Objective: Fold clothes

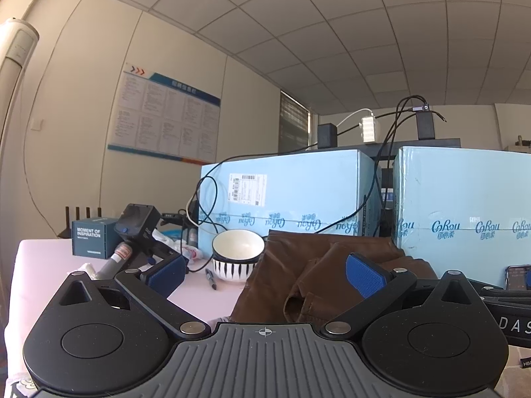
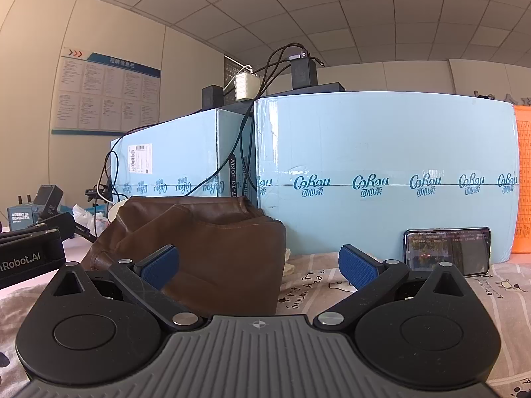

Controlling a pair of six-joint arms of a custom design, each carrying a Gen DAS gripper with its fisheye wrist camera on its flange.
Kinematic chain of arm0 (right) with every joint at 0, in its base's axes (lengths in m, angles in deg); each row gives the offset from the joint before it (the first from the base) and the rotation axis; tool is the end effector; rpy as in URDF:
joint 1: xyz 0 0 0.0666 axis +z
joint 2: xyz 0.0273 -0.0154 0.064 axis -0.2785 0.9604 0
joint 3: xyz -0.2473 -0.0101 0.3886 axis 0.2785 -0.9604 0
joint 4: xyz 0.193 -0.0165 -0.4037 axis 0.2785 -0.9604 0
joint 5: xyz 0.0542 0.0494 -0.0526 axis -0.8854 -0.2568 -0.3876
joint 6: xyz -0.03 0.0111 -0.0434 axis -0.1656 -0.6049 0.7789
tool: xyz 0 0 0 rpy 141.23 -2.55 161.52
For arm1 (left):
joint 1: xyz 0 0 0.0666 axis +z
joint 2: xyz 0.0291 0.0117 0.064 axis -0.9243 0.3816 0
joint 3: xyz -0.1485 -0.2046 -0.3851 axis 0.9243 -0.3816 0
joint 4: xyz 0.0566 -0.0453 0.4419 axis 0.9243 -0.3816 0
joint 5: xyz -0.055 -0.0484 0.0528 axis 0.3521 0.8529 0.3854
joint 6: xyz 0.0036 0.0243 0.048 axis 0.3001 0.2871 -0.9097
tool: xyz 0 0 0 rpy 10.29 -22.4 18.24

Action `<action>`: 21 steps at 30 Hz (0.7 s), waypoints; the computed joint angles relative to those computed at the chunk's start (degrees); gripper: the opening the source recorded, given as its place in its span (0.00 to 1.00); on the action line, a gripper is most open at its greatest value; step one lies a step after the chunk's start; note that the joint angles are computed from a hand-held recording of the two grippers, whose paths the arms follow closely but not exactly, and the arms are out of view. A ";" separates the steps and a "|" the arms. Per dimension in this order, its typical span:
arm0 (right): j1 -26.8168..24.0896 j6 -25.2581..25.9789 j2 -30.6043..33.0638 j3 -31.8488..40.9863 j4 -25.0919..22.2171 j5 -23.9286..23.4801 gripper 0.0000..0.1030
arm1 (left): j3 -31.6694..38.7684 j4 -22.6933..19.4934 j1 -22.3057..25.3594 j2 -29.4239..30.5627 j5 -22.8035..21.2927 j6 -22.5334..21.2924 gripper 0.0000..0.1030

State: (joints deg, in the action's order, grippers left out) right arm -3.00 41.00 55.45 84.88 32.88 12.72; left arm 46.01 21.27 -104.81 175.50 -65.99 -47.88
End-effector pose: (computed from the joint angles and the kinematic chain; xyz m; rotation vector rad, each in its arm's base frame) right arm 0.6484 0.1635 0.2767 -0.4324 1.6158 0.4735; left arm 0.5566 -0.3804 0.2747 -0.5411 1.4776 0.5048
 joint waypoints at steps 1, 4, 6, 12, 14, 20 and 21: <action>-0.01 -0.04 0.01 0.01 -0.02 -0.02 1.00 | -0.02 -0.19 0.00 -0.03 0.08 0.16 1.00; -0.04 -0.14 0.02 0.05 -0.11 -0.04 1.00 | -0.03 -0.82 0.05 -0.09 0.35 0.75 1.00; -0.05 -0.17 0.00 0.04 -0.15 -0.06 1.00 | -0.04 -0.71 0.03 -0.10 0.41 0.68 1.00; -0.05 -0.19 0.01 0.12 -0.34 -0.10 1.00 | -0.30 0.00 0.01 -0.16 0.64 0.42 1.00; -0.05 -0.21 0.02 0.14 -0.37 -0.11 1.00 | -0.31 -0.03 0.00 -0.17 0.70 0.45 1.00; -0.09 -0.25 0.04 0.22 -0.57 -0.20 1.00 | -0.29 -0.05 0.03 -0.15 0.74 0.55 1.00; -0.10 -0.26 0.04 0.23 -0.60 -0.22 1.00 | -0.29 -0.06 0.04 -0.15 0.79 0.58 1.00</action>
